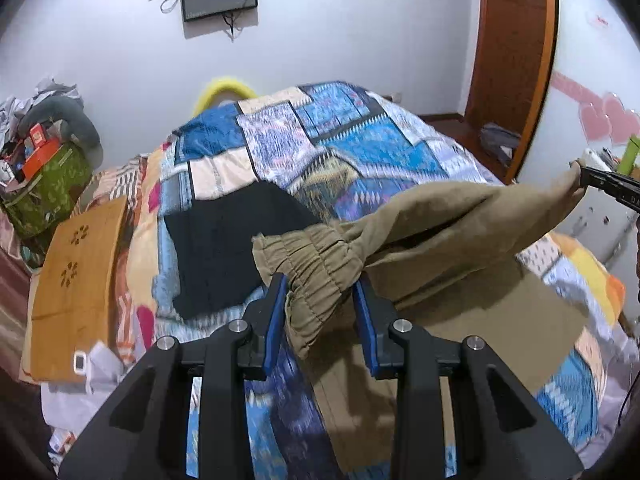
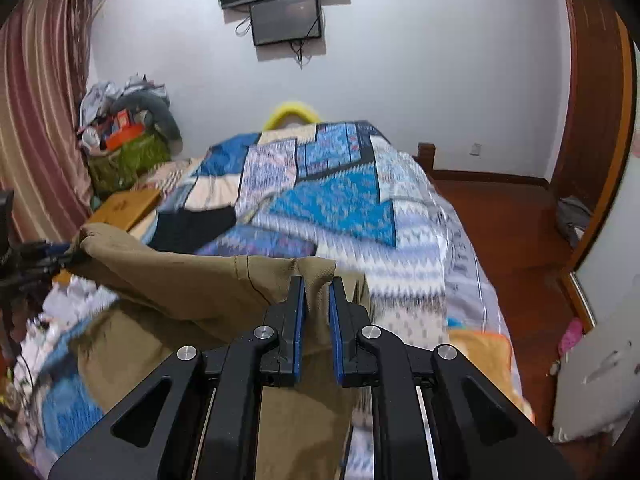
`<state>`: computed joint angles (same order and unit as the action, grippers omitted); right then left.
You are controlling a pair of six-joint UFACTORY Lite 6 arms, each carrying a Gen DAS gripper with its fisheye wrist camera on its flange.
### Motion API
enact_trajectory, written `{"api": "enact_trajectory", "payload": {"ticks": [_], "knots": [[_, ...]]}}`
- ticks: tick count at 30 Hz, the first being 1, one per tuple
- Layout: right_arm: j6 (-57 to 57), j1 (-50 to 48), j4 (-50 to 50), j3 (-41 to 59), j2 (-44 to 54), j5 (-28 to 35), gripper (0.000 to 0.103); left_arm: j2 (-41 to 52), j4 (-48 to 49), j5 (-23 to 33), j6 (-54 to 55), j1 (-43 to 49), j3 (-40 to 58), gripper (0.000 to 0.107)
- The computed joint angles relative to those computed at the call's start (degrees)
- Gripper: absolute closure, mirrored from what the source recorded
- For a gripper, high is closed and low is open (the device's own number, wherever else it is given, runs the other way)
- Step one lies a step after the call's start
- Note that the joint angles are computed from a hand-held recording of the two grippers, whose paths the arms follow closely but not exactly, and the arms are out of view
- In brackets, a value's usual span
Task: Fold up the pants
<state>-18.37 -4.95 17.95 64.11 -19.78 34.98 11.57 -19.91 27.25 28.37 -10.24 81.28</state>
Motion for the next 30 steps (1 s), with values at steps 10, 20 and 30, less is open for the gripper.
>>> {"api": "enact_trajectory", "payload": {"ticks": [10,20,30], "knots": [[9.4,1.5,-3.3,-23.1,-16.3,-0.8,0.091,-14.6,-9.7,-3.4,5.9,1.3,-25.0,0.074],[23.2,6.8,-15.3,-33.2,-33.2,8.1,0.087,-24.6,-4.2,-2.2,-0.7,3.2,-32.1,0.072],[46.1,28.5,-32.6,-23.3,-31.3,9.6,0.044,-27.6,19.0,-0.2,-20.3,-8.0,-25.3,0.014]]}}
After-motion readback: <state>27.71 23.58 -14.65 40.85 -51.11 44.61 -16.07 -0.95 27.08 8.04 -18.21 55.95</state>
